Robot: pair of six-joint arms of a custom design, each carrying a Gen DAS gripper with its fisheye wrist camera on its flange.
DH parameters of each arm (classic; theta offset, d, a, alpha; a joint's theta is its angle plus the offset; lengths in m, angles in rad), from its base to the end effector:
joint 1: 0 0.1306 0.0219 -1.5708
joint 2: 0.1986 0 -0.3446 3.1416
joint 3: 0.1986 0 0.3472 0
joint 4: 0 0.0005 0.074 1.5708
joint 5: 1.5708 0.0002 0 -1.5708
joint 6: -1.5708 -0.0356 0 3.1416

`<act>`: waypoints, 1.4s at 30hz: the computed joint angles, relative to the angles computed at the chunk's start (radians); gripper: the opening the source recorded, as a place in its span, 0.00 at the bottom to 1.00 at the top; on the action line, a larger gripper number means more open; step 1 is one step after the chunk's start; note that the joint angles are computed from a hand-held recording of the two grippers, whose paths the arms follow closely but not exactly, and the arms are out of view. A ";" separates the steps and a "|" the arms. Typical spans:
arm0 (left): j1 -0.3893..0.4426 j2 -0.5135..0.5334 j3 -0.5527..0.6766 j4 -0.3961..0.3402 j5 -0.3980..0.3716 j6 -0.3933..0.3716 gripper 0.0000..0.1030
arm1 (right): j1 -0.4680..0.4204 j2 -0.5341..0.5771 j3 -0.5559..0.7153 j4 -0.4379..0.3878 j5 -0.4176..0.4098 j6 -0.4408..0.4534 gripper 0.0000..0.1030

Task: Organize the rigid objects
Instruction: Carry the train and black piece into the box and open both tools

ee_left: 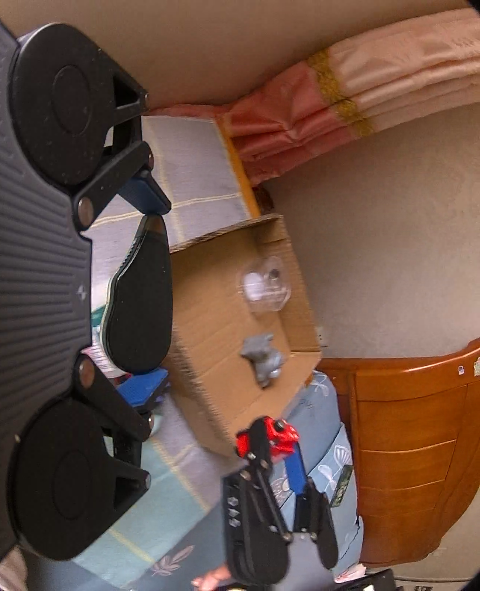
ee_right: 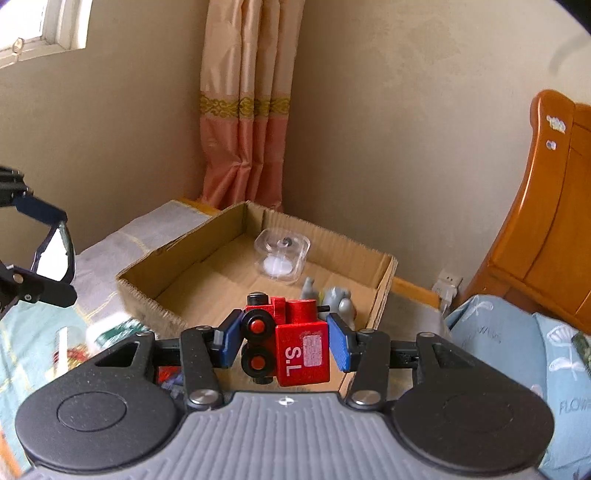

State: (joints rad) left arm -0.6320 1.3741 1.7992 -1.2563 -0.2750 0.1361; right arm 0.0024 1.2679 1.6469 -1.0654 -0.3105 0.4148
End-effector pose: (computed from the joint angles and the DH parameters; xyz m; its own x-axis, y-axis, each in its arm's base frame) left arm 0.3376 -0.2358 0.5383 -0.6476 0.3124 -0.6950 0.3361 0.9357 0.1073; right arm 0.3919 0.0113 0.5333 -0.4839 -0.3849 -0.7860 -0.4738 0.8703 -0.1345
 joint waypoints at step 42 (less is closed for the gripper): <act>0.031 0.210 0.246 -0.060 -0.005 -0.022 0.93 | -0.060 -0.102 -0.077 -0.142 0.007 -0.075 1.00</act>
State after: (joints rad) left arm -0.6005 1.5841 2.0452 -1.3159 -0.2799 0.1136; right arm -0.0571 1.1663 1.5697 -1.2072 -0.3039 0.3401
